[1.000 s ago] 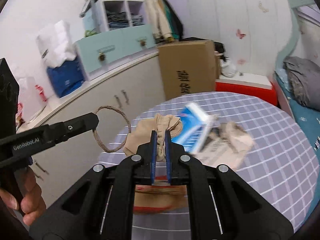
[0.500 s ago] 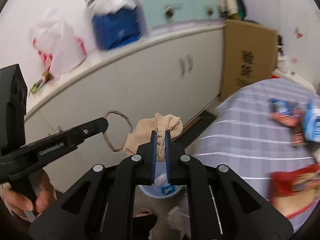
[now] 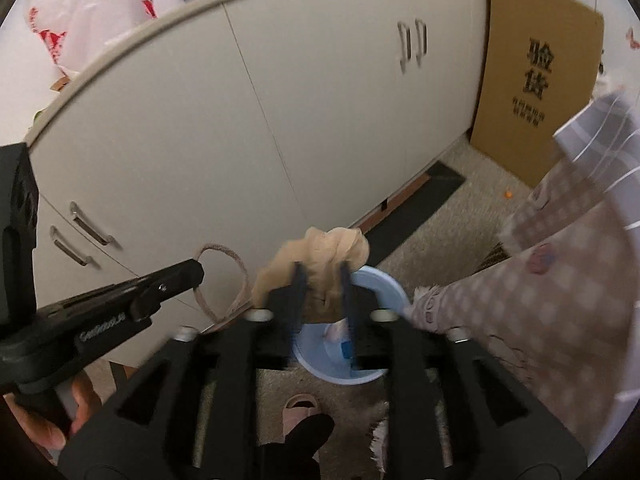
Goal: Collect trash
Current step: 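Carry the beige cloth to the wastebasket and open the right gripper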
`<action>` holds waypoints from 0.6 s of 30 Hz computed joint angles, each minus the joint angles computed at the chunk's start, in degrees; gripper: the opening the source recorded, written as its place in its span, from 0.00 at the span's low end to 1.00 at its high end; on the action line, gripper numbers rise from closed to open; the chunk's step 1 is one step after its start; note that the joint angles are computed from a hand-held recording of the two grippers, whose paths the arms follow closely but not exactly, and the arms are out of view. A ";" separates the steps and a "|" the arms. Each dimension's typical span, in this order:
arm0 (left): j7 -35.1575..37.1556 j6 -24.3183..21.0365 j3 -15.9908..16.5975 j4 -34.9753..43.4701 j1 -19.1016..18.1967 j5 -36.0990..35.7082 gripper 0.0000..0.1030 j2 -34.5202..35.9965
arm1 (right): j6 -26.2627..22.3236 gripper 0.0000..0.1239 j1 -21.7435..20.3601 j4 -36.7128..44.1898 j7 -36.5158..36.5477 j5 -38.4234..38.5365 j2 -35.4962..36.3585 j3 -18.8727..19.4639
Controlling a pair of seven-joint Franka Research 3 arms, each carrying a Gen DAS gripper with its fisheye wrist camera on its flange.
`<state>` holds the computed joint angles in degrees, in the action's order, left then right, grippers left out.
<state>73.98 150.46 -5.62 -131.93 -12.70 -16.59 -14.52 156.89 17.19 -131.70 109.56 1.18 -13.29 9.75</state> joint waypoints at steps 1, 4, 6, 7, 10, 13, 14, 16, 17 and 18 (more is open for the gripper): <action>-0.05 0.11 -0.06 -0.22 -0.04 -0.03 0.03 0.22 | 0.25 0.41 -0.38 0.10 0.70 -0.61 0.54 0.22; 0.11 0.03 -0.31 0.27 -0.04 -0.05 0.03 1.71 | 0.32 0.41 -0.93 -0.35 2.18 -2.17 1.12 0.32; -0.26 -0.23 -0.87 0.52 0.16 0.82 0.03 2.51 | 0.40 0.41 -1.01 -0.58 2.99 -2.73 1.29 0.38; -0.33 -0.33 -1.08 1.09 0.13 0.95 0.03 3.22 | 0.47 0.42 -1.24 -0.78 3.53 -3.73 1.20 0.59; -0.36 -0.61 -1.81 2.57 0.00 0.88 0.03 5.10 | 0.20 0.42 -2.00 -0.91 5.30 -6.67 1.02 1.15; -0.70 -0.85 -2.61 4.21 0.09 1.26 0.03 6.85 | 0.37 0.43 -2.60 -1.17 7.00 -8.93 0.68 1.42; -0.60 -0.95 -2.78 4.63 0.13 1.18 0.03 7.27 | 0.42 0.43 -2.88 -1.05 7.55 -9.79 0.75 1.52; -0.70 -0.92 -3.18 5.37 0.25 1.44 0.03 8.02 | 0.75 0.43 -3.54 -1.38 8.85 -11.72 0.25 1.74; -0.58 -0.95 -3.31 5.62 0.31 1.46 0.03 8.29 | 1.01 0.43 -3.91 -1.59 9.67 -12.64 -0.01 1.91; -0.49 -1.13 -3.48 6.25 0.31 1.40 0.03 8.79 | 1.29 0.43 -4.40 -1.80 10.82 -13.77 -0.29 2.24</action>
